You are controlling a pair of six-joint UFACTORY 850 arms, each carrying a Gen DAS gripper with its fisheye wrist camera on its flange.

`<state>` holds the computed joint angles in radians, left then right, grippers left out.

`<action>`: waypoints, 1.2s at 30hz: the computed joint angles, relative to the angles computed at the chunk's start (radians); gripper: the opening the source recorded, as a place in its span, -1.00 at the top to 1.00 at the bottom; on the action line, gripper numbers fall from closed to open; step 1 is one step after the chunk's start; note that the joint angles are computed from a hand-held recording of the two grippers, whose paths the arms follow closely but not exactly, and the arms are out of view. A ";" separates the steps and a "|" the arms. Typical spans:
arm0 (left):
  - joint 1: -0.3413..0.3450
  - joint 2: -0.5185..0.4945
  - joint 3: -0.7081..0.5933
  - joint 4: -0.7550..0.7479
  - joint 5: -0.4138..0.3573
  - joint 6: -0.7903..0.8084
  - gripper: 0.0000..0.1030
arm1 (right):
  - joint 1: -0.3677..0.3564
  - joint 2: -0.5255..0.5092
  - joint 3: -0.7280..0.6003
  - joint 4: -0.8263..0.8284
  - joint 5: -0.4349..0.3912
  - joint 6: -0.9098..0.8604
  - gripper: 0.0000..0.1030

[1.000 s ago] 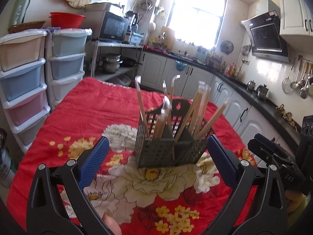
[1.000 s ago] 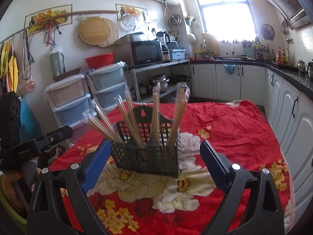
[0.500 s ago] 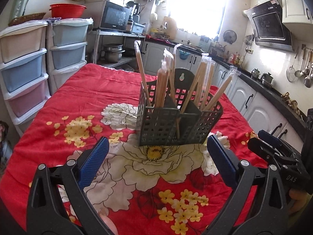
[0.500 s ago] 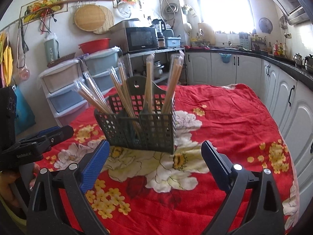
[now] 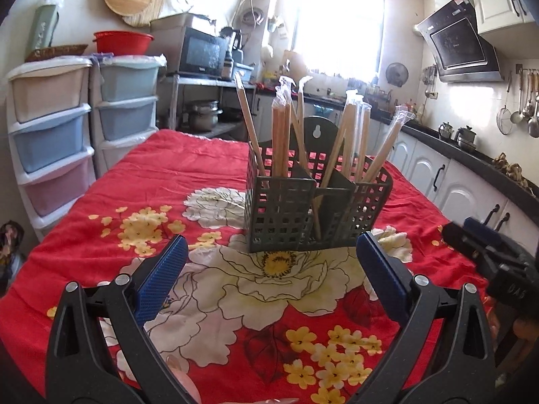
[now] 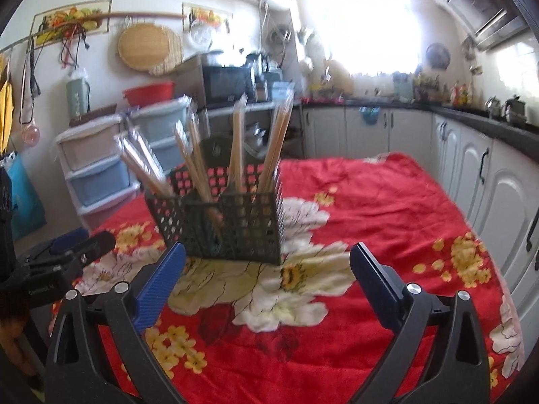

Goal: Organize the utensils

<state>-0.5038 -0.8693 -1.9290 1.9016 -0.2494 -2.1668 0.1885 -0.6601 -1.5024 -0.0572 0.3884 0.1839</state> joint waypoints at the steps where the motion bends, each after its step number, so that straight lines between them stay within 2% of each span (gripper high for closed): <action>1: 0.000 0.001 0.005 0.041 -0.006 -0.042 -0.79 | 0.001 0.003 0.010 0.023 0.024 -0.022 -0.87; 5: -0.008 0.003 0.020 0.143 -0.058 -0.141 -0.79 | 0.010 0.019 0.055 0.138 0.141 -0.146 -0.87; 7: -0.007 0.007 0.035 0.234 -0.066 -0.229 -0.79 | 0.015 0.025 0.077 0.168 0.202 -0.187 -0.87; 9: -0.009 0.010 0.042 0.258 -0.073 -0.251 -0.79 | 0.019 0.025 0.088 0.186 0.239 -0.216 -0.87; 18: -0.011 0.020 0.062 0.321 -0.096 -0.306 -0.79 | 0.022 0.013 0.078 0.194 0.229 -0.235 -0.87; 36: -0.012 0.023 0.069 0.346 -0.108 -0.330 -0.79 | 0.027 0.015 0.084 0.200 0.220 -0.243 -0.87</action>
<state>-0.5158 -0.8468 -1.8603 2.2472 -0.3575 -2.4969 0.2159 -0.6455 -1.4185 0.1423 0.6085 -0.0587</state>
